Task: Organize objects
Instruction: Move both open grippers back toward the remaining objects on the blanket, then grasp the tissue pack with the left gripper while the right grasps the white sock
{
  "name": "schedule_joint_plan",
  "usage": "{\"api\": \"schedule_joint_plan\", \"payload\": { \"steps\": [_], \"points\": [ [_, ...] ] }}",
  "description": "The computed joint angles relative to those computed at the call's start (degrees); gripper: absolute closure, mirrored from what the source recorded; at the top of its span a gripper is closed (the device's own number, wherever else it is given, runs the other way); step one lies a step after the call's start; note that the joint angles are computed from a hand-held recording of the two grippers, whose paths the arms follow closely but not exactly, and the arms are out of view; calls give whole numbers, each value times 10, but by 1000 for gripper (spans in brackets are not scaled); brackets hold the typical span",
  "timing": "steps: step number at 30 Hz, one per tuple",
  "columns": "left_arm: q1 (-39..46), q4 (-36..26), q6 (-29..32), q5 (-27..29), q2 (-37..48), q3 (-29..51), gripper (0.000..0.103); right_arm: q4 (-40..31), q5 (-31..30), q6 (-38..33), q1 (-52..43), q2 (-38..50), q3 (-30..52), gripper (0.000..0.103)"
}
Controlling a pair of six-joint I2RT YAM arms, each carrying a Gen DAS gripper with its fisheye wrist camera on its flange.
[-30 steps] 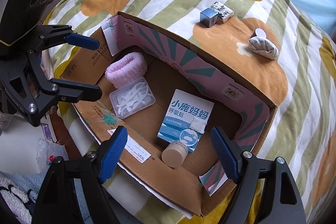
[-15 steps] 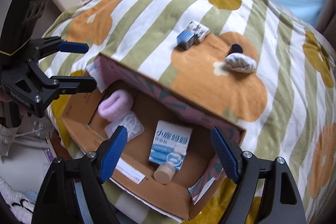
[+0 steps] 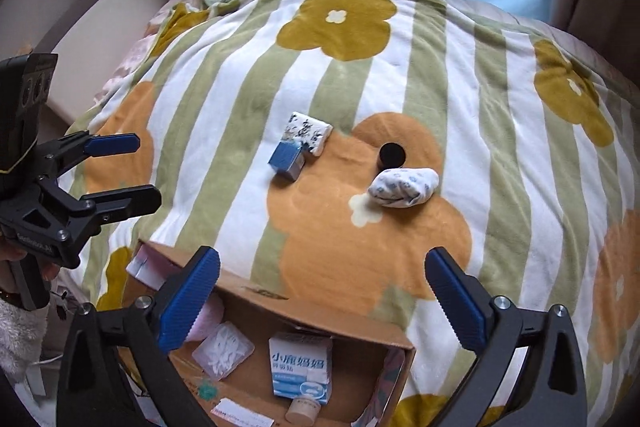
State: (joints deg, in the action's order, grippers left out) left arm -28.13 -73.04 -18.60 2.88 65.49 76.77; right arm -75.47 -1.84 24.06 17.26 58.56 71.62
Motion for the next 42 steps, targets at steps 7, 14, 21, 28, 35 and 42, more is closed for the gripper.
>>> {"api": "schedule_joint_plan", "payload": {
  "steps": [7,14,21,28,35,42],
  "points": [
    [69,73,65,37,107,4,0,26,-3,-32,-87,63,-10,1],
    [87,145,92,32,221,15,0,85,9,-23,-121,135,-45,1],
    [83,216,89,22,320,6,4,134,30,-17,-121,210,-63,1],
    [91,252,76,39,374,-4,7,166,66,-23,-115,263,-74,1],
    [87,272,72,37,401,-4,19,177,66,-22,-115,283,-80,8],
    [80,278,82,24,410,0,32,187,55,-28,-118,300,-83,25]
  ]
}}
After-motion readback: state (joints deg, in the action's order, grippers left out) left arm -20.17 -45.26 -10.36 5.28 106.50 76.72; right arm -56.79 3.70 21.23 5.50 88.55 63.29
